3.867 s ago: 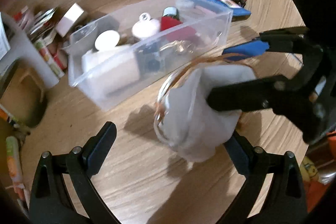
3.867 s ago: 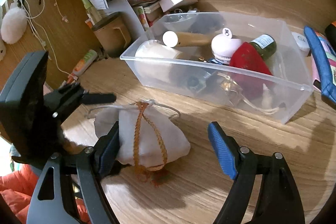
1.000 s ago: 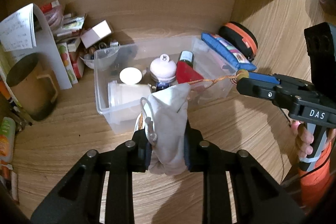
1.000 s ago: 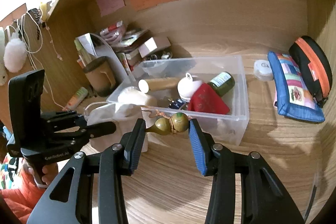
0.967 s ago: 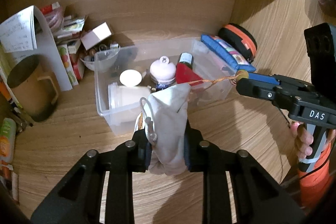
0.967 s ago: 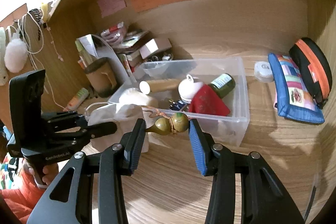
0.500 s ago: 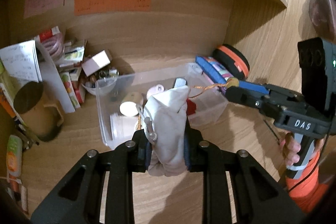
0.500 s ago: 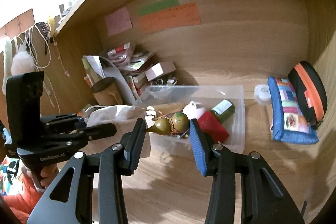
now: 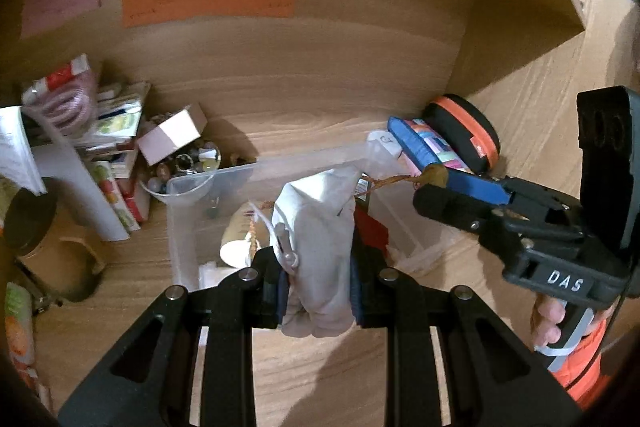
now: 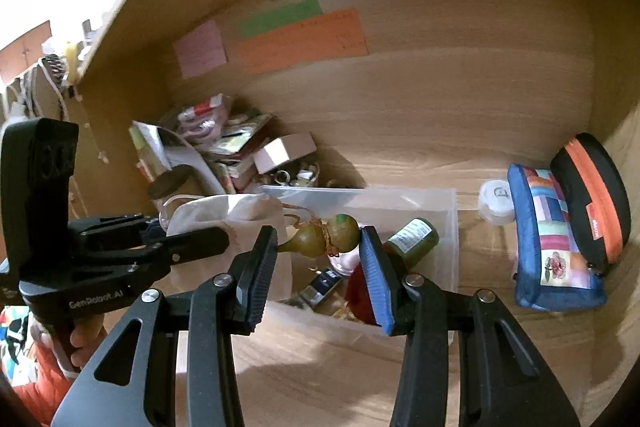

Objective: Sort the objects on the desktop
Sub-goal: 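Lower the pouch and gourd ornament into the clear bin and open both grippers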

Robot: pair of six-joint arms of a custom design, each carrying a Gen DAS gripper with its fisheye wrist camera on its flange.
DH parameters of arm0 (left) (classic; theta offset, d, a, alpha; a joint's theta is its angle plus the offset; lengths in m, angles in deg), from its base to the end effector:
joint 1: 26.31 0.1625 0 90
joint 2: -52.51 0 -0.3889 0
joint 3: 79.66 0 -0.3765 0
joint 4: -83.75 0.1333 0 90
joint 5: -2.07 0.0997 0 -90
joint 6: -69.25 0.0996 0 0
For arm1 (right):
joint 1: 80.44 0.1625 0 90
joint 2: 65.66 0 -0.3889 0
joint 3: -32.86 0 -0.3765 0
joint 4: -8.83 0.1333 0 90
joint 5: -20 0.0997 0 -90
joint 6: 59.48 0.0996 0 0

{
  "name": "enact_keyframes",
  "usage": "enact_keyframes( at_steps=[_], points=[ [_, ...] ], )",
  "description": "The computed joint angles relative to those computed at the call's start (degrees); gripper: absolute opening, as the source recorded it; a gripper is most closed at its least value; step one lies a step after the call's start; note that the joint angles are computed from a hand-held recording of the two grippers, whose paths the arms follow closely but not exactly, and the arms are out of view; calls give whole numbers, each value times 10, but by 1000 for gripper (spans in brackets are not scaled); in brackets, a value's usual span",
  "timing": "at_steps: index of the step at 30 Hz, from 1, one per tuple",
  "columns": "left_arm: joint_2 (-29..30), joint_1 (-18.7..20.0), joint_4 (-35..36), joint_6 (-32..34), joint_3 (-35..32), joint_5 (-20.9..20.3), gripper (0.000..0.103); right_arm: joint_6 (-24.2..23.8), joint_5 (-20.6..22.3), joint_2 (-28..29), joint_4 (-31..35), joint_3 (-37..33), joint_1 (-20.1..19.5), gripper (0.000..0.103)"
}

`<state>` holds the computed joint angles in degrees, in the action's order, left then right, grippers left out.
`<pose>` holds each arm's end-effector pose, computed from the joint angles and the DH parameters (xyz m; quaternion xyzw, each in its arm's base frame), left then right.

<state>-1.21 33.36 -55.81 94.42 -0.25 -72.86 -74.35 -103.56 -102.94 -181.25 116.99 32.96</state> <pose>-0.2158 -0.6842 0.2652 0.4276 0.8710 -0.2106 0.1189 0.3471 -0.6050 0.1536 0.1584 -0.8511 0.4469 0.2255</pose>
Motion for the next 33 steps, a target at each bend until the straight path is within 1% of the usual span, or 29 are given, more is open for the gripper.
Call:
enact_keyframes(
  at_steps=[6,8,11,14,16,20,23,24,27,29,33],
  points=[
    [42,7,23,-2,-42,-7,24,8,-14,19,22,-29,-19,39],
    [51,7,22,3,-48,-1,24,12,-16,23,30,-34,-26,39],
    [65,8,21,12,-56,9,25,14,-39,34,40,-48,-35,39],
    [77,10,18,17,-62,13,26,29,-46,34,56,-50,-44,39],
    [81,8,3,26,-57,25,28,23,-61,39,54,-55,-45,39],
    [87,8,-3,38,-53,35,35,16,-77,47,55,-63,-45,39],
    [94,8,0,39,-57,55,42,6,-97,58,56,-75,-43,39],
    [98,9,4,37,-60,60,42,3,-102,60,57,-77,-42,39],
    [100,10,9,35,-63,63,46,-3,-116,68,61,-85,-41,39],
    [99,11,12,34,-63,65,54,-10,-124,73,59,-90,-41,39],
    [94,12,19,32,-60,62,58,-30,-145,85,50,-100,-37,39]
  ],
)
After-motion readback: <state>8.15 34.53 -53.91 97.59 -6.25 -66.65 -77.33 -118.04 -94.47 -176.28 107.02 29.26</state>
